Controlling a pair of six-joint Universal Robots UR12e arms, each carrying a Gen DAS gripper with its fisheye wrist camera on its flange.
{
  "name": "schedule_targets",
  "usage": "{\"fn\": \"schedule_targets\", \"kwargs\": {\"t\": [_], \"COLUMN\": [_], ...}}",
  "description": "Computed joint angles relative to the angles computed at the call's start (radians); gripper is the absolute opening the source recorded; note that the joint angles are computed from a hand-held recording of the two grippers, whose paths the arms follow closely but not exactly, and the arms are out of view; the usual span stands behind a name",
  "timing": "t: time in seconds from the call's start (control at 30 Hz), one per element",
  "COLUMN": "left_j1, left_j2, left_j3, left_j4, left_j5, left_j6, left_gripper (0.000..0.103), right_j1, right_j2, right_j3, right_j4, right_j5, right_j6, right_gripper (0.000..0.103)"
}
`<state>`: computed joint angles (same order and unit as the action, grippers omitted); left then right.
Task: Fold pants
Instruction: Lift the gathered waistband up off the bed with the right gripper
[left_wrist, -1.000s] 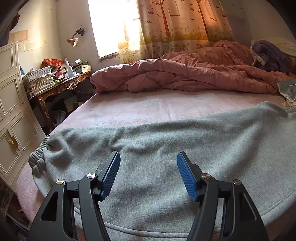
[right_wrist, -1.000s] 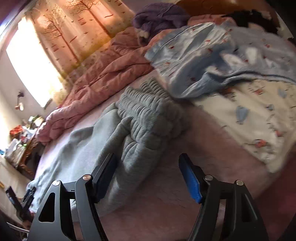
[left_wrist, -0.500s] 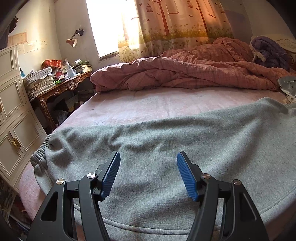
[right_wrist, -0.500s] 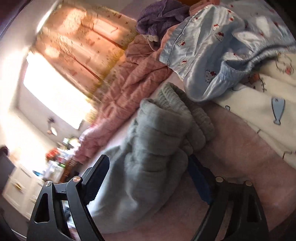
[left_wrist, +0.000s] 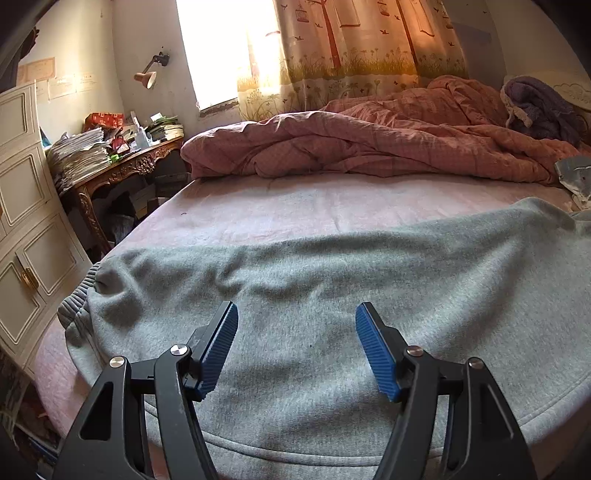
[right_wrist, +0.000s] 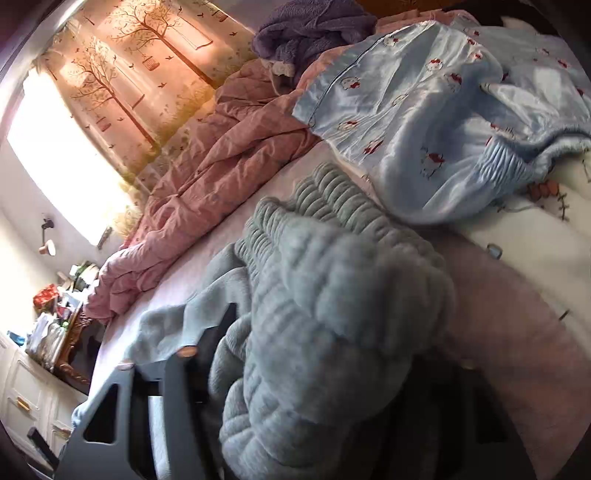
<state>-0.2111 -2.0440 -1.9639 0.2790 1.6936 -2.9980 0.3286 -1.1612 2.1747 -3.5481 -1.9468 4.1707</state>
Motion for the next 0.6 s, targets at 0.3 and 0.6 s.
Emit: {"fn": "schedule_targets", "kwargs": {"t": [0.3,0.6], "left_j1": [0.011,0.017], "left_j2": [0.024,0.056], "left_j3": [-0.017,-0.029], "left_j4": [0.089,0.106], "left_j5": [-0.023,-0.095], "left_j6": [0.020,-0.007], "left_gripper": [0.065,0.064], "right_j1": [0.092,0.219], "right_j2": [-0.047,0.004], "right_j3": [-0.109,-0.298], "right_j4": [0.255,0.356], "right_j5": [-0.226,-0.468], "right_j6": [-0.090,-0.298], "right_gripper": [0.043,0.042]}}
